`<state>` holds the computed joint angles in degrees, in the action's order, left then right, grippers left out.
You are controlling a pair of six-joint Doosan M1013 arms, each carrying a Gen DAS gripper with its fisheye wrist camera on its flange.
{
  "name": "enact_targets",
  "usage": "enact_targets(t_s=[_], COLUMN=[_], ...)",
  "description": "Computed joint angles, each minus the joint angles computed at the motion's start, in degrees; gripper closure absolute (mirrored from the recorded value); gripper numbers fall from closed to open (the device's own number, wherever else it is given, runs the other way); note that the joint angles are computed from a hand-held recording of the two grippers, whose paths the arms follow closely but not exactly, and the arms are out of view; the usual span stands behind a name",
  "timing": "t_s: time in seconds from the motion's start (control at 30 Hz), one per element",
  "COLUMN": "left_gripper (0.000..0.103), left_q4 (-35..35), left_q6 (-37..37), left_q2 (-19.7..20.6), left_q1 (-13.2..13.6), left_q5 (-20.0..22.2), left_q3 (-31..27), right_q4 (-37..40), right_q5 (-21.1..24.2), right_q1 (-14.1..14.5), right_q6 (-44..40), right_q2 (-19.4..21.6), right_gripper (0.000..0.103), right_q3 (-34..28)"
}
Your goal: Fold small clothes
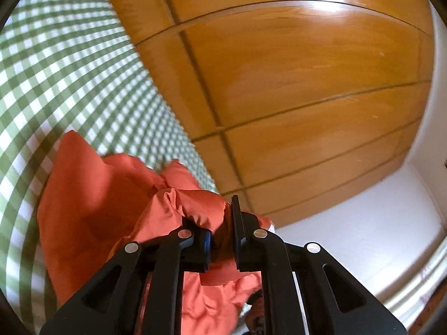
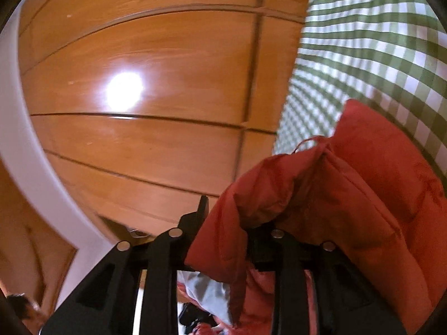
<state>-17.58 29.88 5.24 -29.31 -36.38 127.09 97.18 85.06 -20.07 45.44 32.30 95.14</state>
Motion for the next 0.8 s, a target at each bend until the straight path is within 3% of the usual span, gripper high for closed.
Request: enact_targets(t_s=[0.03, 0.07, 0.1, 0.17, 0.2, 0.27, 0.37, 0.4, 0.53, 0.57, 0.7, 0.8], left_gripper=[0.092, 0.084, 0.071, 0.050, 0.043, 0.033, 0.019, 0.018, 0.018, 0.018, 0.014, 0.014], left_q4=[-0.49, -1.45, -3.10, -5.11, -7.32, -13.62, -26.38, -30.91, -40.45, -42.06, -48.98, -53.49], left_q6=[-0.29, -0.21, 0.05, 1.23, 3.14, 10.40, 27.61, 34.02, 47.53, 49.55, 59.57, 66.24], left_q2=[0.71, 1.29, 1.90, 2.68, 3.21, 3.43, 3.29, 3.28, 3.64, 3.68, 4.34, 4.42], left_q1=[0.36, 0.65, 0.99, 1.06, 0.54, -0.76, -3.25, -4.01, -5.09, -5.39, -5.77, -6.05], left_q5=[0.75, 2.12, 4.17, 5.14, 3.32, 1.76, 0.67, 0.81, 2.22, 2.22, 2.63, 3.01], left_q3=[-0.45, -0.98, -1.62, -2.08, -1.97, -2.13, -3.23, -3.77, -5.61, -5.83, -7.65, -8.45], right_q4=[0.46, 1.94, 3.21, 4.76, 4.95, 4.44, -0.22, -1.98, -12.62, -17.74, -24.98, -29.89], right_q5=[-0.67, -0.93, -0.96, -1.55, -1.95, -2.97, -7.30, -8.87, -16.18, -20.32, -27.21, -35.89], right_q1=[0.31, 0.51, 0.57, 0.62, 0.53, 0.29, 0.38, 0.44, 1.73, 2.82, 6.30, 9.76], right_q6=[-0.14, -0.04, 0.03, -0.50, -1.06, -3.02, -6.09, -7.03, -12.00, -13.24, -21.79, -29.25], right_q2=[0.26, 0.64, 0.90, 1.16, 1.00, 0.41, -1.74, -2.73, -7.20, -9.03, -12.54, -15.36], right_gripper=[0.062, 0.049, 0.044, 0.039, 0.039, 0.039, 0.037, 0.033, 0.028, 0.027, 0.027, 0.026], right_q3=[-0.05, 0.14, 0.39, 0.88, 1.21, 1.90, 2.10, 2.19, 1.64, 1.31, 1.33, 2.39])
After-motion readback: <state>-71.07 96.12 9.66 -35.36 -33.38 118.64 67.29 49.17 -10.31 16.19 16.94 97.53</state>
